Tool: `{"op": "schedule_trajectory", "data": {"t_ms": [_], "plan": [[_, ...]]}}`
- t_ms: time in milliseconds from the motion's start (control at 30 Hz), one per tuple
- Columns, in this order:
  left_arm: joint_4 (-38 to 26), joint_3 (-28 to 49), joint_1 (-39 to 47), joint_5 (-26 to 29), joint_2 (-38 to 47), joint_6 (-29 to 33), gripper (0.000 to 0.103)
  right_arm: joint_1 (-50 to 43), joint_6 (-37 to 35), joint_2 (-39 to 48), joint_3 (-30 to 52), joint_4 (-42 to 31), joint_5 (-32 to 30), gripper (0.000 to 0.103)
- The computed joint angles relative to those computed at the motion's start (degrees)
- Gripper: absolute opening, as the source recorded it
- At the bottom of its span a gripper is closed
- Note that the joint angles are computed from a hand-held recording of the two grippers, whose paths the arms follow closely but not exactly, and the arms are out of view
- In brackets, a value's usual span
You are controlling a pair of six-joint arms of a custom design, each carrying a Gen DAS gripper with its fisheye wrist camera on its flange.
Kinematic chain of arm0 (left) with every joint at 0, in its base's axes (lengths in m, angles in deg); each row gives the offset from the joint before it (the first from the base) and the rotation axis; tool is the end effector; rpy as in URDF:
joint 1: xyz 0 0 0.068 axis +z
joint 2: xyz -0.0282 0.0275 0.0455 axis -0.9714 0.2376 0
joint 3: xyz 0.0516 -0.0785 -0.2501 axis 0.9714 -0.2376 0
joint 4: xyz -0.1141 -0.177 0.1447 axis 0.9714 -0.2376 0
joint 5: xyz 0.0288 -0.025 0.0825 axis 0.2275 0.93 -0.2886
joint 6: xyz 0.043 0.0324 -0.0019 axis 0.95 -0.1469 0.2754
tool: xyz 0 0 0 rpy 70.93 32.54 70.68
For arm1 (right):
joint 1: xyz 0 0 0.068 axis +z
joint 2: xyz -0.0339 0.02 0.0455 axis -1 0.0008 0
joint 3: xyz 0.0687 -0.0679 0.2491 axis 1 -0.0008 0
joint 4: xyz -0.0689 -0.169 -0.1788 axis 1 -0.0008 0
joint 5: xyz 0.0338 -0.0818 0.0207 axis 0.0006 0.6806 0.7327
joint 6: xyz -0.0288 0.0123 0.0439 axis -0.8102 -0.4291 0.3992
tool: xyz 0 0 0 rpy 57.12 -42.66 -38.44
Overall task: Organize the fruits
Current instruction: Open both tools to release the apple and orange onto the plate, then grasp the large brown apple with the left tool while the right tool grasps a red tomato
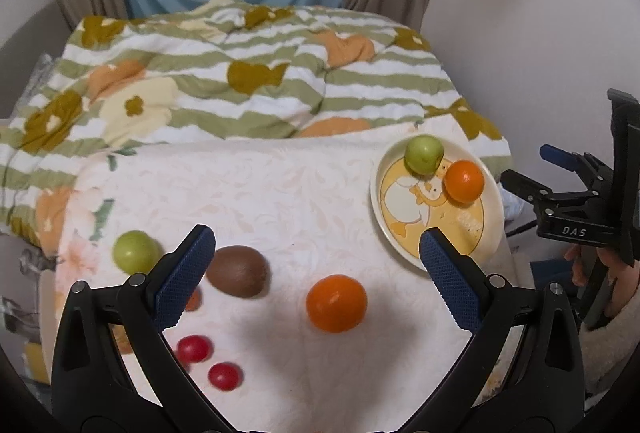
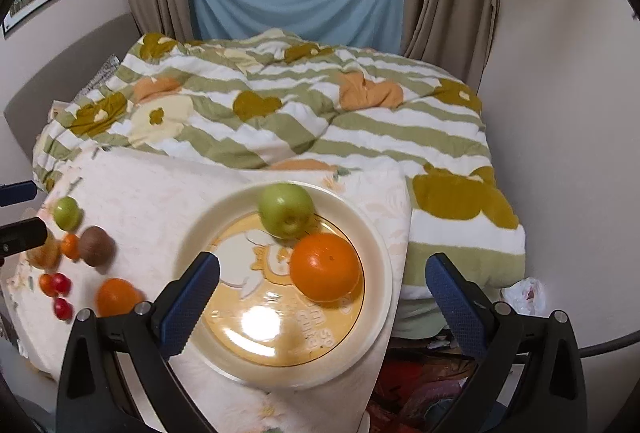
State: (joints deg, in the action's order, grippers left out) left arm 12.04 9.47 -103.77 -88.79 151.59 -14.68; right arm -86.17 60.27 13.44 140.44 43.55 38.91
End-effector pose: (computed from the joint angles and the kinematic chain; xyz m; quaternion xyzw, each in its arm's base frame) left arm 0.2372 -0.1128 0.2813 -0.0693 0.9480 -0.0259 0.3097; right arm 0.3213 0.0306 0.2583 -0.2273 0.9112 0.0814 0.3337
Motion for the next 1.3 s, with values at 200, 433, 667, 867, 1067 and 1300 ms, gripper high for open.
{"op": "schedule_trajectory", "data": {"t_ms": [200,433,667,867,1067,1300], "plan": [[-5.88,-2.08,1.45,-2.7,-10.03,0.27,0.103,1.93,3.77,-5.35,0.72,-5.19,-2.0,0.103],[-11.91,-6.74,13.8,2.3,-25.32,9.51,0.103,10.68,14.23,-12.86,-1.95,-7.0,3.55,0.103],[-16.8,-9.35,46.32,22.93,-33.72,33.75,0.103,25.84,26.63,-16.6,-5.05,-7.13,14.37,0.103],[-20.49,-10.78,70.75,38.57,-30.61,55.98,0.103,40.11,36.25,-17.06,-7.62,-6.65,26.06,0.103],[-21.95,-12.2,80.59,44.58,-23.47,71.38,0.103,51.27,46.62,-13.54,-8.63,-7.47,33.11,0.103],[-17.27,-16.74,79.81,43.44,-16.03,79.86,0.103,59.63,57.91,-8.39,-10.84,-5.78,36.49,0.103]]}}
